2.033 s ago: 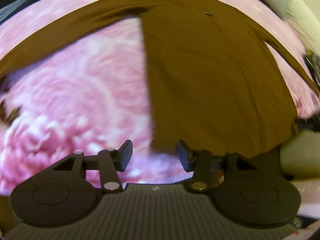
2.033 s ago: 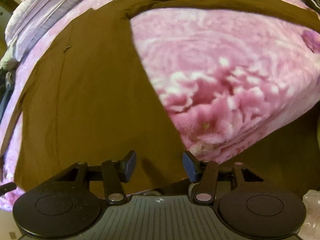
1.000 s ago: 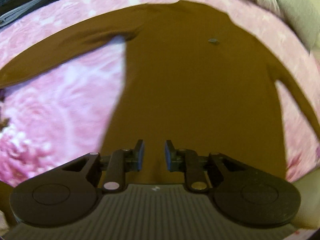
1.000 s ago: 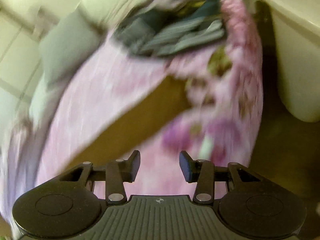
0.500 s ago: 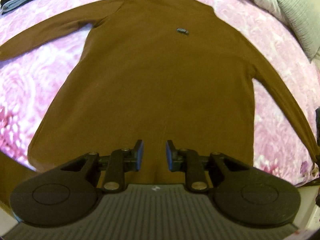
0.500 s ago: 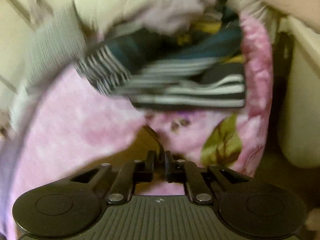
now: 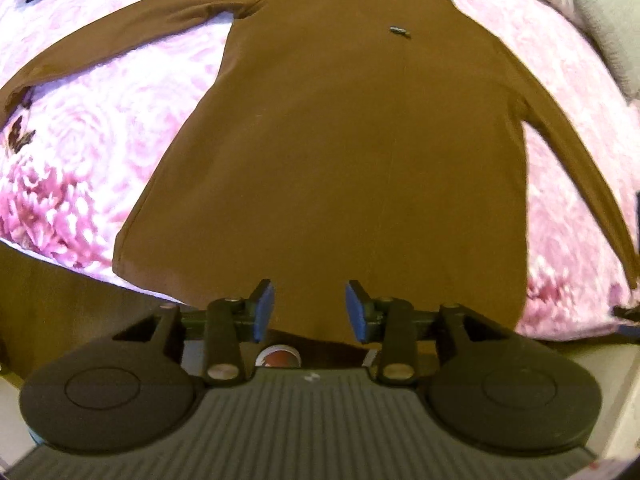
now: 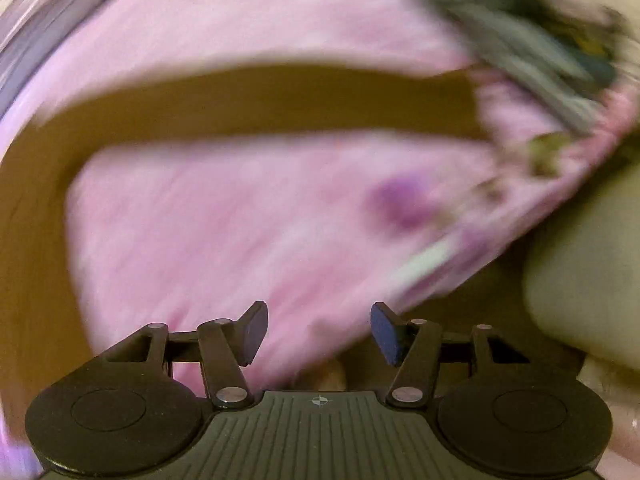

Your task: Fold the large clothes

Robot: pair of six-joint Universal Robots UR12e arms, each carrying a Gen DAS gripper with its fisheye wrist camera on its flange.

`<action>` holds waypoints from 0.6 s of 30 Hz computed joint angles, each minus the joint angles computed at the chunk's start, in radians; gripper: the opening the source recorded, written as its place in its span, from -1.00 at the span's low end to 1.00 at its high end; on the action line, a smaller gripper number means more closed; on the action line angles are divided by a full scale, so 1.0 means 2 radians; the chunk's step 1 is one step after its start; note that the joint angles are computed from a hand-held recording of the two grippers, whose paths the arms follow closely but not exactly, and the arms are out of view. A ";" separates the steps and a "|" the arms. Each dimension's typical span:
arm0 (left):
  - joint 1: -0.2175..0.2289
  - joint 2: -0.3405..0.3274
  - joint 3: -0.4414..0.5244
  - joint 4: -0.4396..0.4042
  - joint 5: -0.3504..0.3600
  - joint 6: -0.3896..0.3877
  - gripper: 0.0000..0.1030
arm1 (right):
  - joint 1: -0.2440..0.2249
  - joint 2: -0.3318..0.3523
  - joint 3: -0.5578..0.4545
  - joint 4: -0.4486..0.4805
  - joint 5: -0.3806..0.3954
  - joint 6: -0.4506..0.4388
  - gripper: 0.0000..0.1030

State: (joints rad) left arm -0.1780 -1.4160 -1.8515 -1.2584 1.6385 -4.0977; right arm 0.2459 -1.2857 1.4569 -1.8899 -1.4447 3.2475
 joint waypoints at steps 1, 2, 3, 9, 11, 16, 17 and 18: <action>0.002 0.006 -0.002 0.003 -0.003 0.010 -0.32 | 0.010 -0.011 0.006 0.010 0.019 -0.016 0.05; 0.001 0.011 -0.001 0.003 -0.001 0.019 -0.32 | 0.018 -0.022 0.013 0.012 0.034 -0.023 0.05; 0.000 0.016 -0.001 0.004 0.003 0.030 -0.32 | 0.026 -0.032 0.017 0.015 0.050 -0.021 0.05; -0.010 0.051 0.022 -0.008 0.042 0.096 -0.31 | 0.076 -0.063 0.013 -0.026 0.096 -0.011 0.05; -0.015 0.061 0.030 -0.010 0.056 0.105 -0.31 | 0.091 -0.071 0.007 -0.052 0.086 -0.012 0.06; -0.035 0.083 0.045 -0.021 0.097 0.096 -0.23 | 0.117 -0.091 -0.003 -0.091 0.066 -0.027 0.10; -0.041 0.085 0.048 -0.026 0.105 0.091 -0.22 | 0.120 -0.094 -0.004 -0.093 0.065 -0.031 0.11; -0.047 0.087 0.051 -0.033 0.115 0.084 -0.22 | 0.125 -0.097 -0.005 -0.090 0.063 -0.035 0.12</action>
State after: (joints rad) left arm -0.2725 -1.2422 -1.7487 -1.3237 1.8676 -3.9303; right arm 0.4957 -1.4803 1.4459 -2.0707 -1.3196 3.1783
